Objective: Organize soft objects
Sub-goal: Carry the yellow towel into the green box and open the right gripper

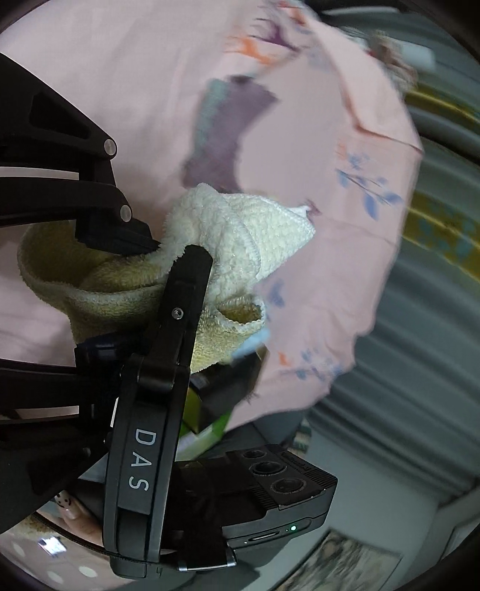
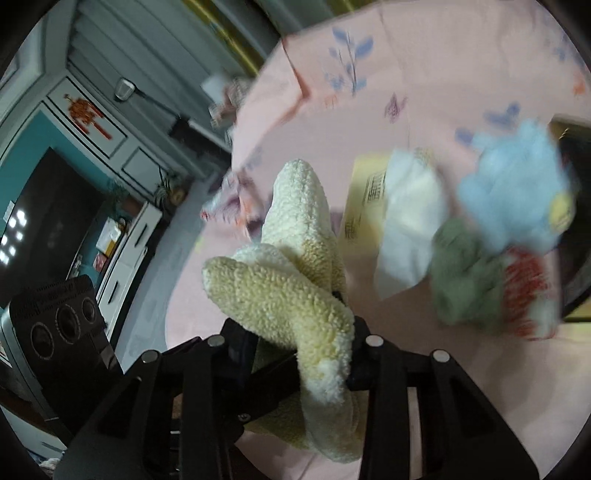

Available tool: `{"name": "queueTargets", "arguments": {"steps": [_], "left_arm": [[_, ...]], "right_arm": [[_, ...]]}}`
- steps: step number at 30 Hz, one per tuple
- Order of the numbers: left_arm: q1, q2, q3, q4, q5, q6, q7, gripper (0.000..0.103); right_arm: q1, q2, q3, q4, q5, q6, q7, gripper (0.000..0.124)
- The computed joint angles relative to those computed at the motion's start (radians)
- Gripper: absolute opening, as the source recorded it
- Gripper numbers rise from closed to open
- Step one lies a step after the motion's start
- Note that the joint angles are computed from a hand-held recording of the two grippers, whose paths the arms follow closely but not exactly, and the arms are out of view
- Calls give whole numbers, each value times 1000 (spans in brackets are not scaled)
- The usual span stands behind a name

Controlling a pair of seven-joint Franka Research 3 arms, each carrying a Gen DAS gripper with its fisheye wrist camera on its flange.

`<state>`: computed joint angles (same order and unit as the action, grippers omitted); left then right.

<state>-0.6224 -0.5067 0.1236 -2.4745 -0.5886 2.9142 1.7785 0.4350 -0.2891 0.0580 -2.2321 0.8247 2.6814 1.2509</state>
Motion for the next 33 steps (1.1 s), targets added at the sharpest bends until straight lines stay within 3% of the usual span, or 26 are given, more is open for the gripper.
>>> {"name": "queueTargets", "arguments": {"steps": [9,13,21,24,30,33], "left_arm": [[-85,96,-65,163,57,54,43,35],[-185,177,-43,265,-20,70,168,35],[-187,370,-110,479,-167,2,344,35],[-165,428,-143,540,-204,-34,370,35],[-103,547,-221,654,-236,-101,418,35],[-68,588,-263,695,-268,-129,457,35]], "right_arm": [[-18,-213,-57,-141,15,159,4,35],[-61,-308,-65,-213,-26,247,45,35],[-168,-396,-91,-323,-150,342,179,35],[-231,-386,-82,-343,-196,369,246,35],[-285,-365,-116,-369,-248,378,321,35],[-213,-359,-204,-394,-217,444,315,33]]}}
